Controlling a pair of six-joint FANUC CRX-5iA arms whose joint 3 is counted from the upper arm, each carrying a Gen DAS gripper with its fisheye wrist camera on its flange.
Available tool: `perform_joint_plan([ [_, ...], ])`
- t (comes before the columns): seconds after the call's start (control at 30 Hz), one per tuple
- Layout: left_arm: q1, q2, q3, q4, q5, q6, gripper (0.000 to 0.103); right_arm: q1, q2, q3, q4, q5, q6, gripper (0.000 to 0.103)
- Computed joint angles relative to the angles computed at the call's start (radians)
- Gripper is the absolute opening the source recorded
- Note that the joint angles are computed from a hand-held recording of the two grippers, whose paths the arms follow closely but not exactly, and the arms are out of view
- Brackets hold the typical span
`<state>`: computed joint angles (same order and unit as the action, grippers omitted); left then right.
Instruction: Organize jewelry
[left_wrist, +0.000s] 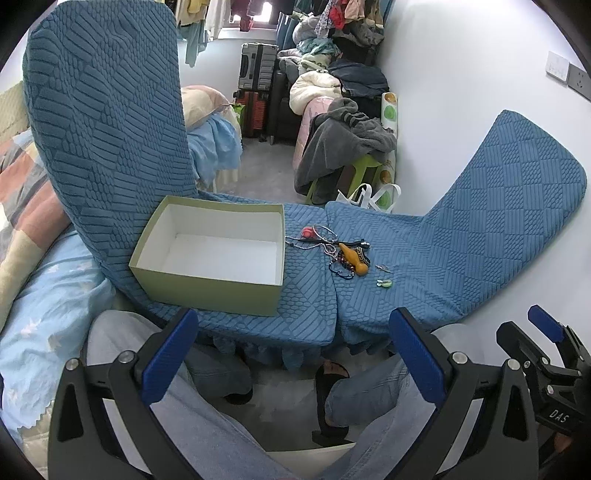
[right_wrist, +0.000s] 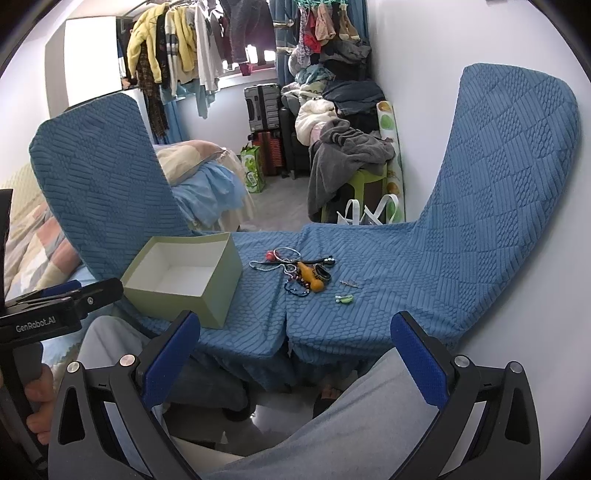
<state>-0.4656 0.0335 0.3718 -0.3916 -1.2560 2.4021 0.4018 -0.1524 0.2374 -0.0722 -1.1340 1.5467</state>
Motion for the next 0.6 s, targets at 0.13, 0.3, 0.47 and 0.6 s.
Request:
perform_joint_plan([
  [0.13,-0.002,0.003,0.004,-0.002,-0.003,0.000,0.102,0.001,0.000,0.000,0.005,-0.003,-0.005,0.103],
  [0.3,-0.004,0.003,0.002,0.001,0.001,0.003,0.102,0.002,0.002,0.005,0.006,-0.011,-0.005,0.103],
  [0.47,-0.006,0.005,0.003,0.005,-0.001,0.001,0.102,0.000,-0.002,-0.003,0.004,-0.011,-0.006,0.103],
  [0.6,-0.009,0.014,0.015,0.001,-0.015,-0.005,0.102,-0.003,-0.006,-0.006,0.004,-0.012,-0.006,0.103],
])
